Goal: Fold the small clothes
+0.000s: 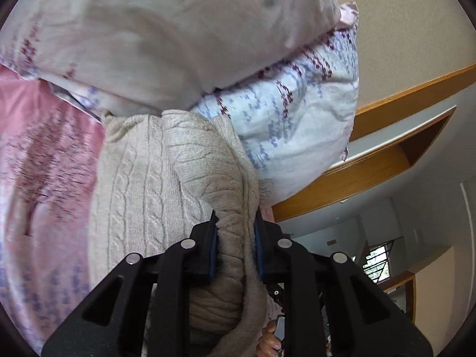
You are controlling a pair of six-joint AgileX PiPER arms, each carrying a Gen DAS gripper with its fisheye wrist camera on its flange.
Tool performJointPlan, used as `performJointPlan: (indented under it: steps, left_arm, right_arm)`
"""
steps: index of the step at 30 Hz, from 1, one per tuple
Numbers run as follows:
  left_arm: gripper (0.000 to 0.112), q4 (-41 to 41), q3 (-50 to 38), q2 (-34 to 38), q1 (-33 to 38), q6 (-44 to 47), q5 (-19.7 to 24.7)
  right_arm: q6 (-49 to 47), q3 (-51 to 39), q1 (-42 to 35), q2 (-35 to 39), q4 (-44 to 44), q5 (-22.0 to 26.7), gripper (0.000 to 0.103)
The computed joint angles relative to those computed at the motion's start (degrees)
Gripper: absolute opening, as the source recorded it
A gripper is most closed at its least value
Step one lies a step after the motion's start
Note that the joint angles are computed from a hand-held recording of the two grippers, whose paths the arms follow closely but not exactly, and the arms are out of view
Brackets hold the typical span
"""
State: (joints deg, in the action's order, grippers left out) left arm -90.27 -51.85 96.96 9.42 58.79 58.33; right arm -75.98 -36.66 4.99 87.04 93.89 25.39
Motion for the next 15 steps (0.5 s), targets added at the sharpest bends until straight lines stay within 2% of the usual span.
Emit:
performJointPlan:
  steps: [5,9,11,14,15]
  left_arm:
    - [0.019,-7.2,-5.2,7.0,-14.5,0.2,-5.4]
    - [0.021,-4.2,-11.2,14.0,-20.9,-4.9,-6.1]
    - [0.024,-3.5,-11.7,15.4,-21.1,-5.4,-4.4]
    - [0.027,-4.4,-8.7,13.7,-17.2,-1.4,1.3]
    - [0.038,-3.8,-7.3,11.7,-15.6,-0.4,1.7]
  right_arm:
    - [2.2,-0.7,-12.4,3.9,-4.1,18.3,0.086]
    - [7.1,-2.8,-20.2,9.3,-8.0,29.8,0.088]
    - [9.3,-4.4,-22.1,12.2,-9.6,33.1,0.089]
    - [11.8,-5.9,-22.7,13.5,-11.7,33.9,0.089]
    - [12.4,-6.5,-22.6,14.1,-12.1,34.2,0.089]
